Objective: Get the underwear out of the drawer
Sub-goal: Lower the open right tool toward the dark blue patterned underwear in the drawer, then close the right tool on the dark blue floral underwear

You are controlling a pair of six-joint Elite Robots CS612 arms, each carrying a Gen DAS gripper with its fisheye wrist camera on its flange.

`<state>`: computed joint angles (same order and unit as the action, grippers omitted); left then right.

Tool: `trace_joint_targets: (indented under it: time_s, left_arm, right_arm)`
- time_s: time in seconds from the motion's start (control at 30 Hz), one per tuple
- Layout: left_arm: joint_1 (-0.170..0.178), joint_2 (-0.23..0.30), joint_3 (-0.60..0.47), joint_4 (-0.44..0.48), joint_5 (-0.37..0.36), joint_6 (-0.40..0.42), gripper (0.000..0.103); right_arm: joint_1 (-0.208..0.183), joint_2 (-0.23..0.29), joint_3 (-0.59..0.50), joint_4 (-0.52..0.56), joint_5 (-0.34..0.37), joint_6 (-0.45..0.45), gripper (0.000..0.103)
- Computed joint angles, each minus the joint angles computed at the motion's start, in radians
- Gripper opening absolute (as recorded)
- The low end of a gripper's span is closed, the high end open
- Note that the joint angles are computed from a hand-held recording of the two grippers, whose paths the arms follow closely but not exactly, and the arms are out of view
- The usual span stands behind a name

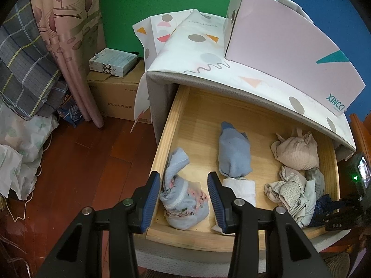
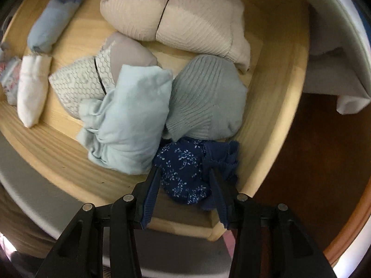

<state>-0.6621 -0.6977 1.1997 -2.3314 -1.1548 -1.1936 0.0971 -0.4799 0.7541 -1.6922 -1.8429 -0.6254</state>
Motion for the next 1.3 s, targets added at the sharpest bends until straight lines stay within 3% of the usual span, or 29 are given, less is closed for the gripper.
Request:
trace_joint_targets:
  time_s: [0.23, 0.37, 0.67, 0.83, 1.03, 1.13, 1.3]
  left_arm:
    - [0.000, 0.002, -0.002, 0.003, -0.004, -0.003, 0.043]
    - [0.000, 0.002, -0.003, 0.003, -0.006, -0.002, 0.043]
    - [0.001, 0.003, -0.003, 0.002, -0.008, -0.003, 0.043]
    - [0.001, 0.002, -0.002, -0.002, -0.009, -0.002, 0.043]
    - [0.001, 0.002, -0.001, -0.004, -0.008, -0.004, 0.043]
    - [0.001, 0.002, -0.002, -0.003, -0.009, -0.003, 0.043]
    - [0.002, 0.003, -0.002, -0.003, -0.010, -0.002, 0.043]
  right_arm:
    - [0.016, 0.009, 0.012, -0.031, -0.061, -0.075, 0.046]
    - [0.014, 0.038, -0.048, 0.040, -0.045, -0.055, 0.054]
    - [0.004, 0.118, -0.206, 0.167, -0.034, -0.021, 0.058]
    - [-0.004, 0.119, -0.200, 0.170, -0.012, 0.001, 0.052]
    - [-0.016, 0.055, -0.082, 0.111, 0.030, 0.049, 0.044]
    - [-0.022, 0.050, -0.080, 0.102, 0.041, 0.065, 0.037]
    - [-0.034, 0.044, -0.090, 0.104, 0.122, 0.122, 0.025]
